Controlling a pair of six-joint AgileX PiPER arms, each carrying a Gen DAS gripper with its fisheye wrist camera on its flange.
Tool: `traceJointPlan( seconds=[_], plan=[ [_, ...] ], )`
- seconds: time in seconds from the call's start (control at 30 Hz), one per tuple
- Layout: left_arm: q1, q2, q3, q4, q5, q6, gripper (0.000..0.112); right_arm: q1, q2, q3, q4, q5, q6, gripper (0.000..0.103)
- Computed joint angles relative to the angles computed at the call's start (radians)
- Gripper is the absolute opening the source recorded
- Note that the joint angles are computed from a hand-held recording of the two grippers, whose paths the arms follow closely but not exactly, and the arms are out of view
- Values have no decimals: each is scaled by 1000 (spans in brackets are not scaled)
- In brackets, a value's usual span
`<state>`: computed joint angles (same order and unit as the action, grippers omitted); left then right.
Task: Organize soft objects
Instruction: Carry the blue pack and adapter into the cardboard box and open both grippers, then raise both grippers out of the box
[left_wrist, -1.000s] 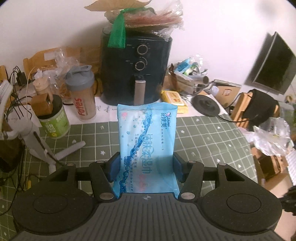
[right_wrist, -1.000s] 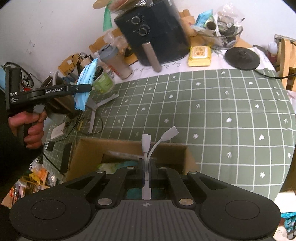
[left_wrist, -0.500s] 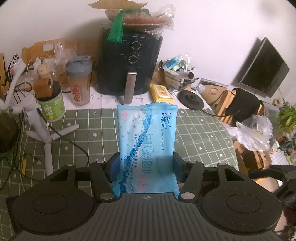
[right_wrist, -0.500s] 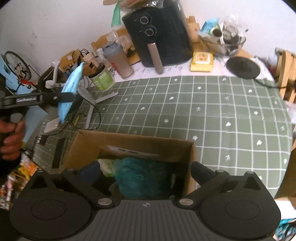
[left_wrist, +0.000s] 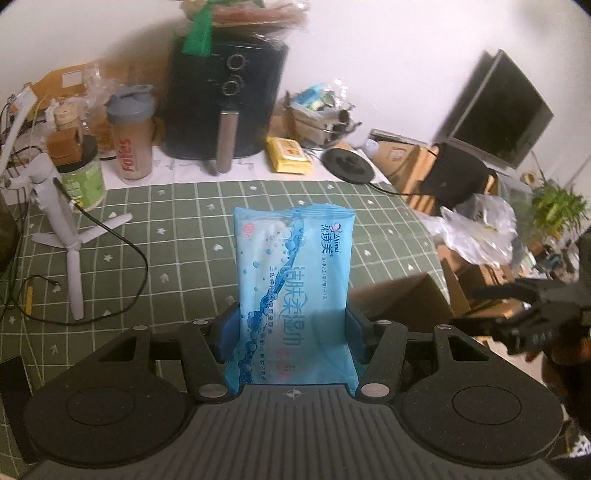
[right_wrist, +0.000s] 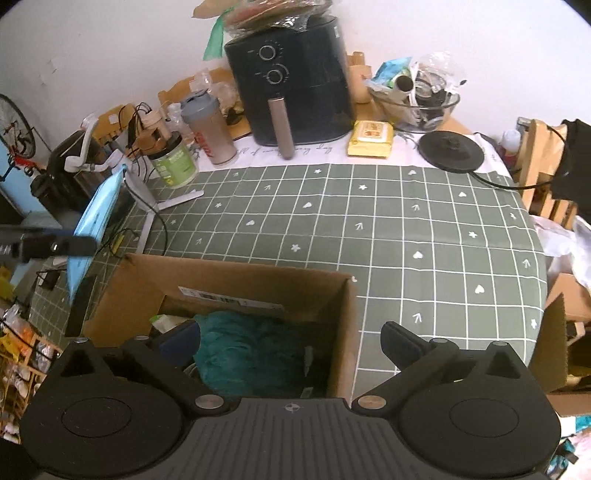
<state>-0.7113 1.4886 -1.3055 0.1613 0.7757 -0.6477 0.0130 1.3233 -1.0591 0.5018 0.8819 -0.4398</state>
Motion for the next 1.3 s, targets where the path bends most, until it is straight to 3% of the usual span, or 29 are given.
traceJointPlan(
  seconds=[0.3,0.47,0.67,0.83,0.93,1.0,1.17,1.3],
  plan=[
    [-57,23,-22,-29,-44,55,59,-28,-76,46,36,-8,-40,103],
    [-105,51,4,23,-74,5,84,-11,-108,78,0,-20,-12,103],
    [-143,26,45,106,-39,-130,85,53,-159,132,-81,-55,58,103],
    [-160,-12,74,168,1,-255,86,163,-201,163,-240,-113,203,103],
    [-169,-24,77,186,33,-302,101,246,-220,174,-364,-145,331,103],
    [-193,-41,95,250,47,-378,103,299,-235,185,-443,-168,407,103],
    [-252,-51,98,360,146,-468,103,427,-262,202,-642,-191,606,103],
    [-291,-36,72,399,256,-492,103,560,-248,189,-864,-144,838,103]
  ],
)
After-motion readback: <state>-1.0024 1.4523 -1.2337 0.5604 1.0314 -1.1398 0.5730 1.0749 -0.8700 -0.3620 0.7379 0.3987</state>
